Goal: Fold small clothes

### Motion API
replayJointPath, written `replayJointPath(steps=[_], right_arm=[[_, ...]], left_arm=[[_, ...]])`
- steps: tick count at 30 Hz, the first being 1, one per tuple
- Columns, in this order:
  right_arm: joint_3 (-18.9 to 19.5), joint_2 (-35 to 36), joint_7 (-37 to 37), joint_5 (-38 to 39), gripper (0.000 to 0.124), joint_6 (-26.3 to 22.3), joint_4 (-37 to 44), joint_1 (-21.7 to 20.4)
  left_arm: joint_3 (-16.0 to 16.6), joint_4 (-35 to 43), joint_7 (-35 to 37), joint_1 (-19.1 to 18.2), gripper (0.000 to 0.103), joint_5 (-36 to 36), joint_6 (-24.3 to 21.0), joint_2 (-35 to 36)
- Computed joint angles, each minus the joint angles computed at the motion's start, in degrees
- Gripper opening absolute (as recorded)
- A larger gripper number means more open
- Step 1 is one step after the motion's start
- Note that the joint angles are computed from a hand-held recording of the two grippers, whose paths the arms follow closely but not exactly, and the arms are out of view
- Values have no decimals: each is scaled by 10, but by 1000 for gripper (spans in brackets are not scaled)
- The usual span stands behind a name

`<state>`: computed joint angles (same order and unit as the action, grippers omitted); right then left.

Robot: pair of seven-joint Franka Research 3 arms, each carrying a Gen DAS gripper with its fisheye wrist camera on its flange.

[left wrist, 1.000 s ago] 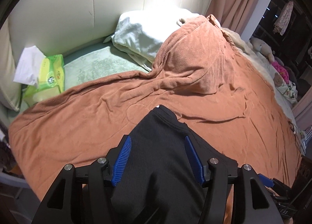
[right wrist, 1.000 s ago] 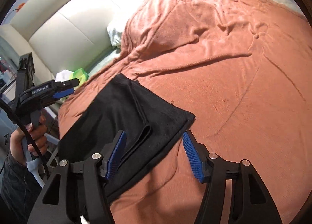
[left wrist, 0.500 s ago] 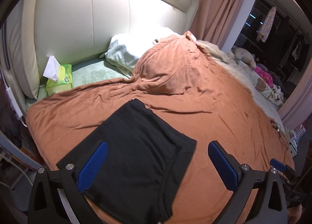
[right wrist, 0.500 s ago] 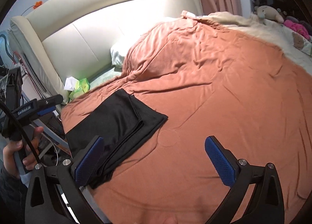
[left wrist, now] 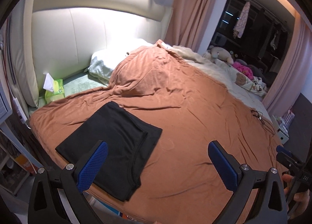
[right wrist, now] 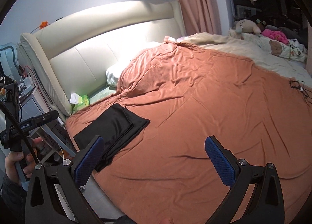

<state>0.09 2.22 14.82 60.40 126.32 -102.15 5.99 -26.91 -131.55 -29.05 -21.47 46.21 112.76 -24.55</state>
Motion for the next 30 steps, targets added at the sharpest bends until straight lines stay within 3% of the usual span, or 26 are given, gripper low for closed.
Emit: replayJointPath(steps=[5, 14, 23, 30], right_arm=[[-21, -46, -28, 20, 103, -9, -47, -14], [-68, -123, -85, 51, 103, -34, -125, -31], [-104, -182, -127, 65, 103, -50, -188, -43], [-131, -221, -157, 71, 103, -68, -228, -55]], left_arm=[[-32, 64, 2, -11, 103, 21, -45, 49], [-47, 160, -7, -72, 103, 69, -130, 134], [-45, 255, -18, -160, 103, 129, -228, 222], [-27, 313, -21, -233, 103, 166, -277, 279]])
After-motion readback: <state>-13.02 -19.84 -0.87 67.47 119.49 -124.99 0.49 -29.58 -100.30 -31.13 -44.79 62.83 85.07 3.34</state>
